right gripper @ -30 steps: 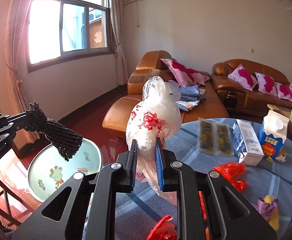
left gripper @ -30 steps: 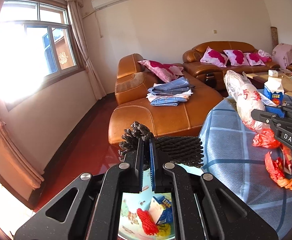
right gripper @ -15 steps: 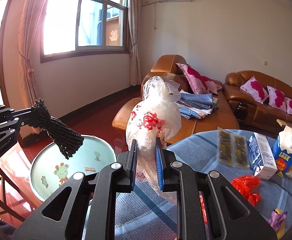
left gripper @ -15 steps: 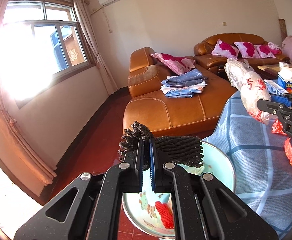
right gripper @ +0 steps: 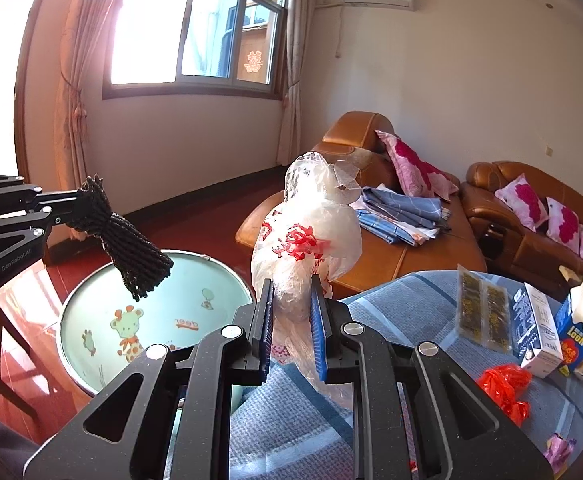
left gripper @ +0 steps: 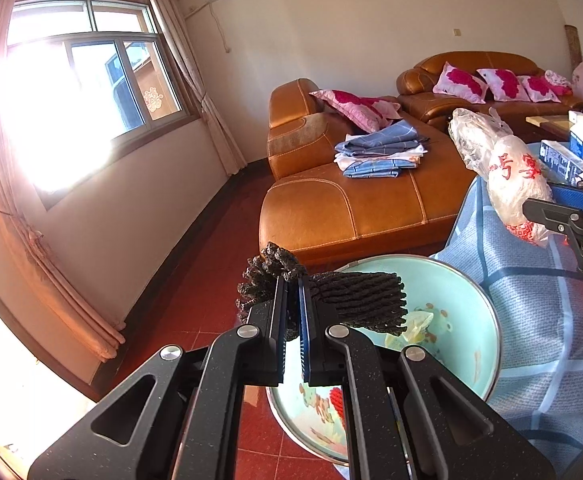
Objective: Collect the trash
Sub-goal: 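Carry the brush and white bag over the turquoise bucket with both tools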
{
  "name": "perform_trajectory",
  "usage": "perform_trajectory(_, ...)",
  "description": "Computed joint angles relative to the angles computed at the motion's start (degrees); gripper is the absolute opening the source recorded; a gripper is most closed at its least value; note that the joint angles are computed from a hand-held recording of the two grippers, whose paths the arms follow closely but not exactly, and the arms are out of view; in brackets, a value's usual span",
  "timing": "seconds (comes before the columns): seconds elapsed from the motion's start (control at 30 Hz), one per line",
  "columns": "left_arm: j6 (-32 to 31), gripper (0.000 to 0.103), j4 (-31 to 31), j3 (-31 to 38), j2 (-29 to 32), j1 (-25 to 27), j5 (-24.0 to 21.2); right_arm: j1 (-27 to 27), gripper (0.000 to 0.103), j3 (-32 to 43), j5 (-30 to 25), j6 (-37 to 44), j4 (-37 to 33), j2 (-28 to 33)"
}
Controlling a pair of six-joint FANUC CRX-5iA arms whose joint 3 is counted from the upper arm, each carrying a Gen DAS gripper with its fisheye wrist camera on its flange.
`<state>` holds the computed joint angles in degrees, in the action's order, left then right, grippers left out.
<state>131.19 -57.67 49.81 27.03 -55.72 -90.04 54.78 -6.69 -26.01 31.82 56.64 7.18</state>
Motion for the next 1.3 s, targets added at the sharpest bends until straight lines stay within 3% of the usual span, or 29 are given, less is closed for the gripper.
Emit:
perform_trajectory(0.47,-1.7,0.005,1.0,0.2,0.4,0.8,-1.9,2.7,0.017,3.3,-1.4,15.0,-9.1,1.4)
perform_trajectory(1.3,-2.5,0.005,2.0,-1.0,-0.1,1.5,-2.3,3.0,0.017,3.8,-0.8,21.2,-13.5,1.1)
